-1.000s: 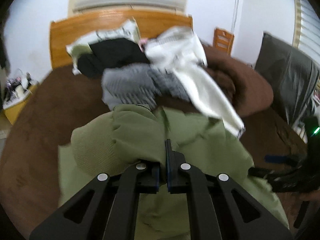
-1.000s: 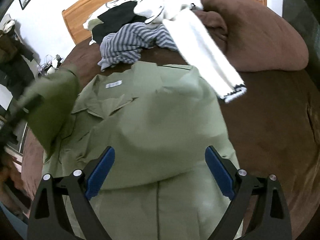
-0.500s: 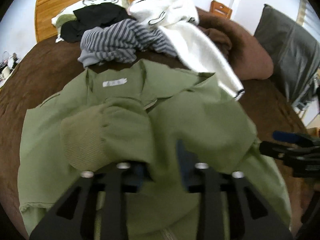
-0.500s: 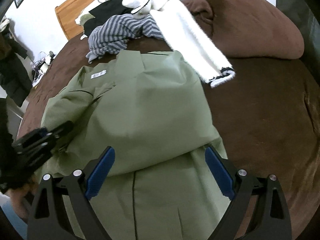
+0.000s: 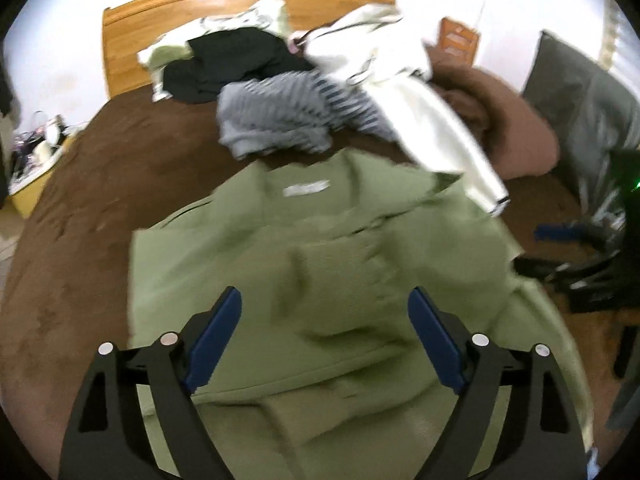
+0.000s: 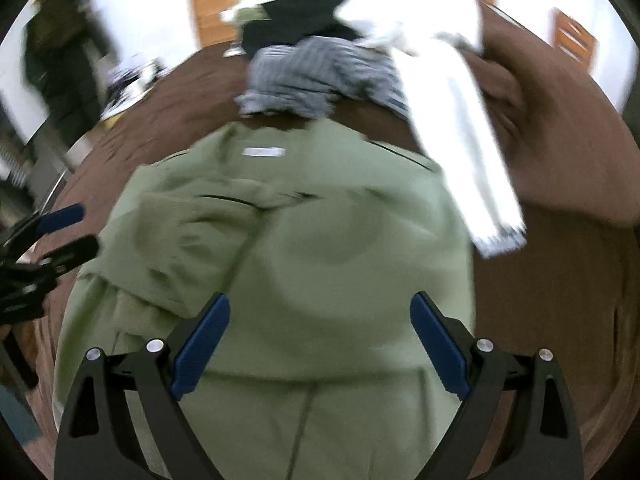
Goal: Fold large clothes
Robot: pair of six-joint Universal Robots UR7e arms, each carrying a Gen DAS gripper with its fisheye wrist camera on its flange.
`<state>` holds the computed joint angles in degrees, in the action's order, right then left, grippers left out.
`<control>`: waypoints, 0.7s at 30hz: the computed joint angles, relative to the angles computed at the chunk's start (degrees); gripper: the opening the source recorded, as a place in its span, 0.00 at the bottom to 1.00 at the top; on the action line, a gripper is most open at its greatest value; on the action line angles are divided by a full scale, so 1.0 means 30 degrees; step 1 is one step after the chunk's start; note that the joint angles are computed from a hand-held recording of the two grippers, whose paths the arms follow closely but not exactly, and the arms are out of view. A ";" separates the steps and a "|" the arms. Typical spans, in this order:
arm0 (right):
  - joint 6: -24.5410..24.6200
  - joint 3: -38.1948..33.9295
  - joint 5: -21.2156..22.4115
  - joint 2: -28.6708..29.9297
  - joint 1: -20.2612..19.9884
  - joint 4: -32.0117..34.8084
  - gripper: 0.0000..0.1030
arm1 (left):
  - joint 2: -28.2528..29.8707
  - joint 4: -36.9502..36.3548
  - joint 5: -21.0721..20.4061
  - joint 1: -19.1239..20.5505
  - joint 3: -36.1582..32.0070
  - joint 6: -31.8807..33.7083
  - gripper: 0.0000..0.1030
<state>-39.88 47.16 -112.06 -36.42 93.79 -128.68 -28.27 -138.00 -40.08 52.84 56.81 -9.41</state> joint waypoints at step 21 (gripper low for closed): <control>-0.7663 0.1212 -0.0597 0.2934 0.1517 -0.4056 0.65 | -0.1749 0.1432 -0.1631 0.1849 0.3317 -0.3463 0.82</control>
<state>-62.87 50.80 -113.85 -27.62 98.35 -140.85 -33.52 -133.70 -44.98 58.39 66.76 -19.80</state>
